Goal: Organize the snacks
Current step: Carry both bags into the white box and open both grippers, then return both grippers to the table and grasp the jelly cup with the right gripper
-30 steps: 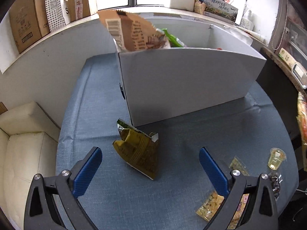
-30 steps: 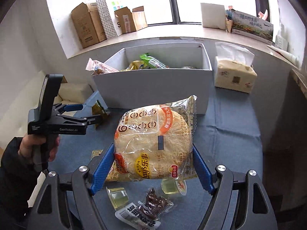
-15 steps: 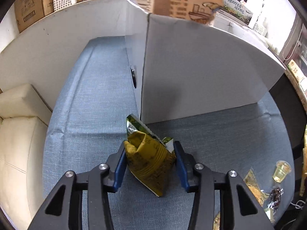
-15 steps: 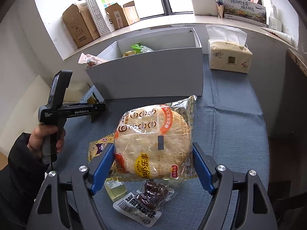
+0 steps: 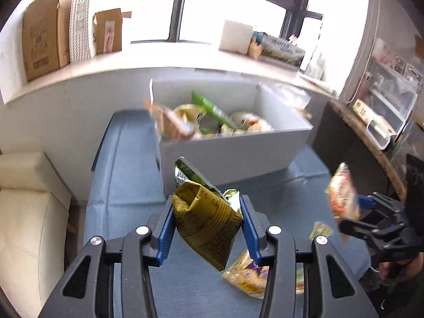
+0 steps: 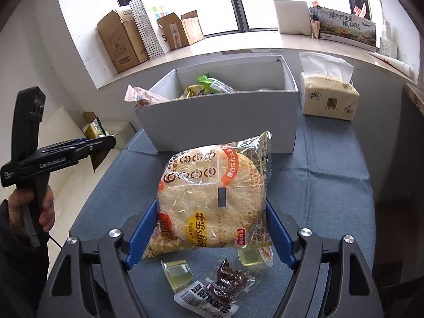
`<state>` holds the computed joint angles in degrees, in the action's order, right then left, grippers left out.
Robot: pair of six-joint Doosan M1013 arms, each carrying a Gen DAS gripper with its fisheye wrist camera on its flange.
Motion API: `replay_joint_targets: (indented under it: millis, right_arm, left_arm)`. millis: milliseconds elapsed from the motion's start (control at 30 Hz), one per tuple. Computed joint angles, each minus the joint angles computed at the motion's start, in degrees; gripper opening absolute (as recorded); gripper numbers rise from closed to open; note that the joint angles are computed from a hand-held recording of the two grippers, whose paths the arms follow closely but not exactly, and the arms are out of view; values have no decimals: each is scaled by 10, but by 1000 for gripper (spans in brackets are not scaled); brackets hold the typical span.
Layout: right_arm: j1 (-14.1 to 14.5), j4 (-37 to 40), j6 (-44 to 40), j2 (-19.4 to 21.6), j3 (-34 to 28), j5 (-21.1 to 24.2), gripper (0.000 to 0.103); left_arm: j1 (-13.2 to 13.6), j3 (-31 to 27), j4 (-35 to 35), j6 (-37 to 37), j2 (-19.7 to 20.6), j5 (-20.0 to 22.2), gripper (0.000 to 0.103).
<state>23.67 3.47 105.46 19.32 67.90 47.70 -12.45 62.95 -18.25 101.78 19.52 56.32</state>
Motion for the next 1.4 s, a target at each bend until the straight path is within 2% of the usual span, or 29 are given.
replay_joint_targets:
  millis: [200,367,467,600,667,733,767,800,833,867,933,1000,1133,1400]
  right_arm:
    - [-7,-18,-24,28,-71,6,82]
    - [-27,13,-62,73,-154,14,82]
    - [-36,-8,-39,112,-219,40,82]
    - [-52,15,-33,160,-293,67,82]
    - [-56,2,-19,183,-327,86,82]
    - [-60,2,-6,210,-372,130,83]
    - [-64,21,-7,219,-385,142,85]
    - [-67,37,-7,225,-395,153,87]
    - [-69,42,-4,226,-396,154,90]
    - [-68,38,0,225,-392,150,93]
    - [-67,28,6,221,-382,140,103]
    - [-67,27,11,214,-368,125,103]
    - [-65,14,18,211,-368,124,103]
    - [-63,10,16,186,-330,101,103]
  left_arm:
    - [-11,-113,6,7,46,29,50]
    - [-24,-231,49,-20,114,63,51]
    - [-26,-307,57,-44,164,101,51]
    - [-26,-408,50,-72,229,168,51]
    - [-32,-422,81,-72,240,169,52]
    - [-31,-451,80,-78,258,192,58]
    - [-29,-459,71,-80,263,199,72]
    - [-27,-450,56,-72,260,193,95]
    - [-26,-427,56,-66,249,173,103]
    - [-28,-403,64,-61,238,150,103]
    - [-29,-400,71,-62,237,151,103]
    - [-28,-399,72,-64,237,152,103]
    - [-26,-389,69,-71,231,148,103]
    - [-26,-334,75,-59,197,119,103]
